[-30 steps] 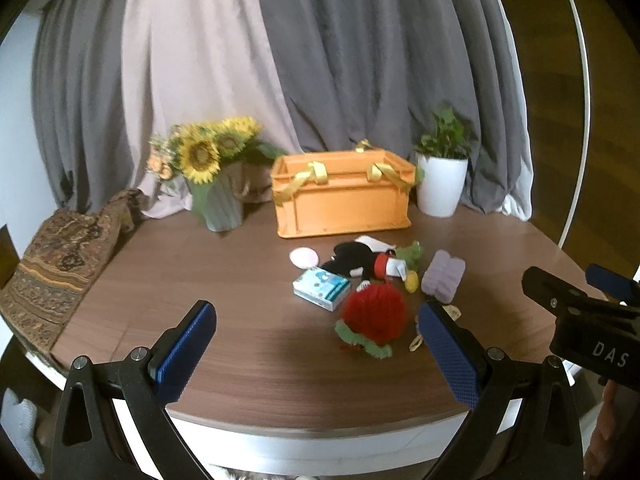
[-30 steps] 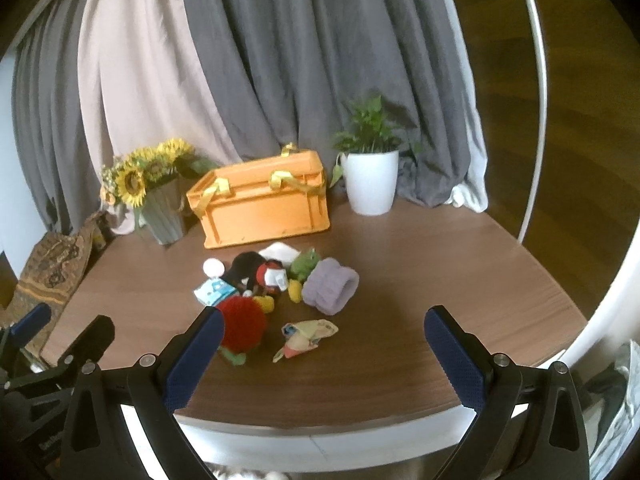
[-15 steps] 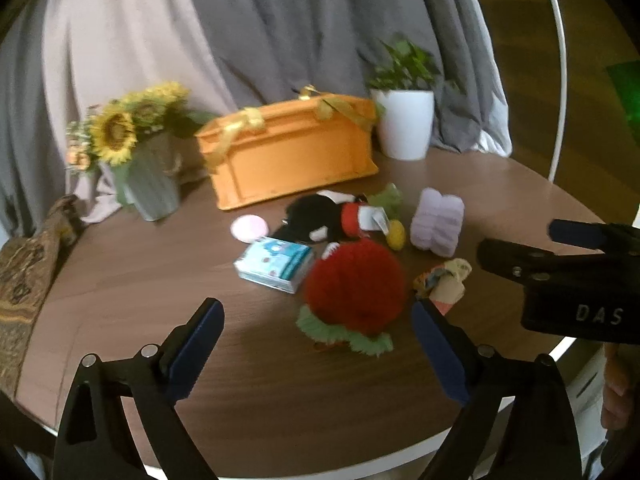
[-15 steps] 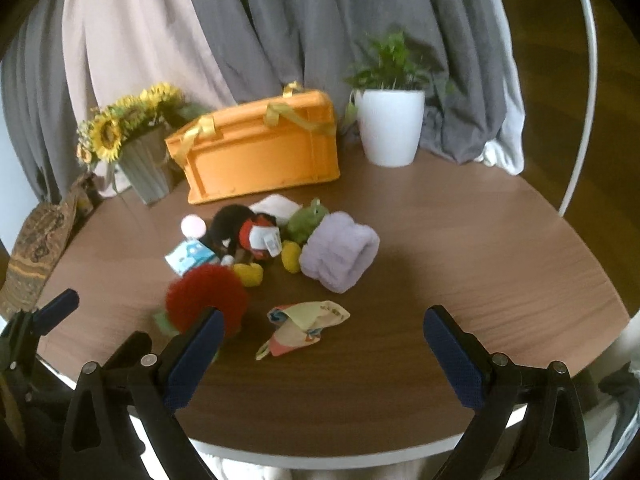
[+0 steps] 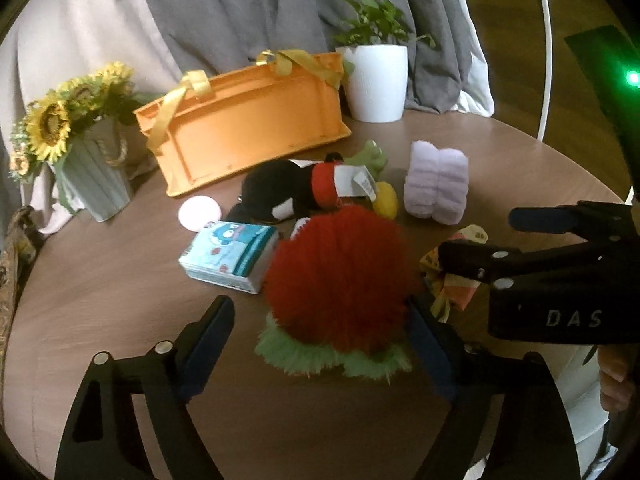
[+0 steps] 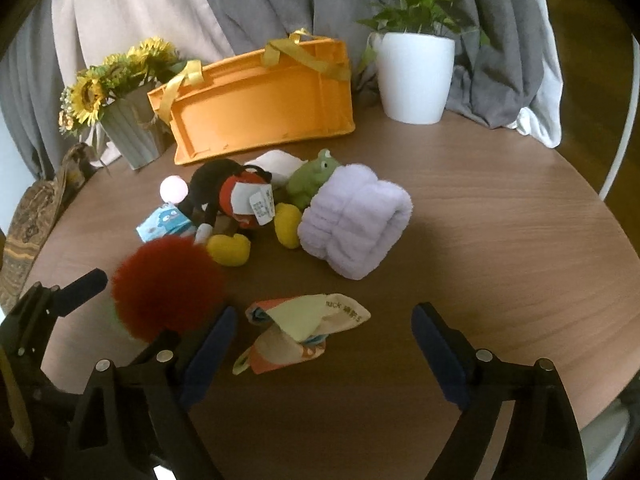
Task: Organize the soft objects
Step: 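Grasp the red pompom with the left tool while the right tool grasps the snack bag, then carry the red pompom and snack bag over the orange crate with both tools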
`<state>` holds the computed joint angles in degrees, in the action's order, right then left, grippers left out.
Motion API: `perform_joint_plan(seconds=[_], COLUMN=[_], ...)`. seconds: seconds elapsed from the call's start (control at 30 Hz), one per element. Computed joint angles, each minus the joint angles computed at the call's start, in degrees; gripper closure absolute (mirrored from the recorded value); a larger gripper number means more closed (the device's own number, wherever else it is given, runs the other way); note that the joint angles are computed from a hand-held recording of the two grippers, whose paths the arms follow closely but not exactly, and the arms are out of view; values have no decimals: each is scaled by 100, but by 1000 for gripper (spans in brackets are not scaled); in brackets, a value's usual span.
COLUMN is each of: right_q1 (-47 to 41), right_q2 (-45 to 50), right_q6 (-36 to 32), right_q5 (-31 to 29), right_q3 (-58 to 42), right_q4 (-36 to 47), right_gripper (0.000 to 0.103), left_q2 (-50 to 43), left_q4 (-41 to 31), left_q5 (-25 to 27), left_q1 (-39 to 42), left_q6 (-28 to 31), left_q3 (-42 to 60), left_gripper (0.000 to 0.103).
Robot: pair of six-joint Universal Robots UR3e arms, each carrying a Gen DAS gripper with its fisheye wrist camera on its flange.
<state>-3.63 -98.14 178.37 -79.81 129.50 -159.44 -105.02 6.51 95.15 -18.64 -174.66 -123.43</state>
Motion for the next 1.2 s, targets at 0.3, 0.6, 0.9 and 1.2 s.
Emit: perform_joint_plan(seconds=[0.3,0.6,0.9,1.2], right_q1=[7,-31,31,262], right_q2=[627,928,842,260], right_q6=[-37,-87,81,495], right_q5=[197,642,660,271], right_q3=[-94,-191,-229,-354], right_q4=[-336,-549,-466,-219], right_gripper=[23,47,58,58], left_q2=[-341,-458,-226,526], left_q4=[-140,-167,-178,-348], left_q5=[-793,-1382,-1495,-1674], left_q1=[426,656,746,1051], left_q6=[-93,-20,-199,-446], left_q3=[190,255,153,-98], left_gripper=[35,67,79,80])
